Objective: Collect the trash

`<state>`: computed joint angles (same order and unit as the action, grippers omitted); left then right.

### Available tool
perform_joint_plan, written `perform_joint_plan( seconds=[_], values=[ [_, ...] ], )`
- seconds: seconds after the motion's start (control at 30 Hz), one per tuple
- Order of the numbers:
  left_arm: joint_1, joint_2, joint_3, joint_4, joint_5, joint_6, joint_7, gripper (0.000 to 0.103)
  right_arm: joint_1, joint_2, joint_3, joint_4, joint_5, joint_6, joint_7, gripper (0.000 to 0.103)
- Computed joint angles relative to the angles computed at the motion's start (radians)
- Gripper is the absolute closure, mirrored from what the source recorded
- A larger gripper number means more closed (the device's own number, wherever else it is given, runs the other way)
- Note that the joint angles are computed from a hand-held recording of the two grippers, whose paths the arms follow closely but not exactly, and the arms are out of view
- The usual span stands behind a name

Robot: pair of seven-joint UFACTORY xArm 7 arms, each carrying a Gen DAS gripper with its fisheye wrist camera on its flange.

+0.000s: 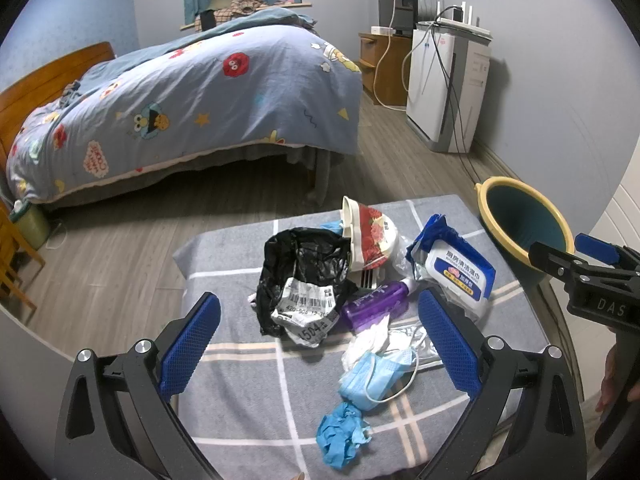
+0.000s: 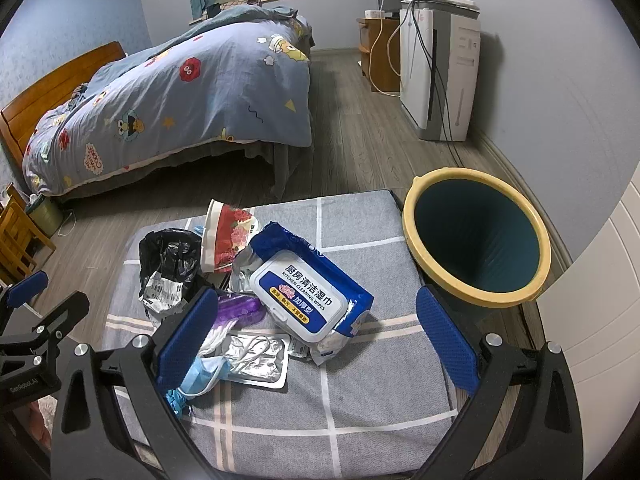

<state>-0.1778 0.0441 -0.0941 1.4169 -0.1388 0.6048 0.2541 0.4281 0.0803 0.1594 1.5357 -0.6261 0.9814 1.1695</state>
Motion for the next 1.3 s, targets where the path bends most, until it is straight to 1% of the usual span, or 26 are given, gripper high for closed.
perform_joint_plan(
  seconds=[1.03, 1.3],
  values=[
    [0.0, 0.001, 0.0, -0.002, 0.002, 0.001, 0.0, 0.005, 0.002, 0.006, -0.003, 0.012, 0.007, 0.007, -0.009, 0.005],
    [0.003, -0.002, 0.001, -0.012, -0.013, -0.005, 0.017, 0.005, 0.002, 0.004, -0.004, 0.002, 0.008, 0.0, -0.009, 0.005]
  ],
)
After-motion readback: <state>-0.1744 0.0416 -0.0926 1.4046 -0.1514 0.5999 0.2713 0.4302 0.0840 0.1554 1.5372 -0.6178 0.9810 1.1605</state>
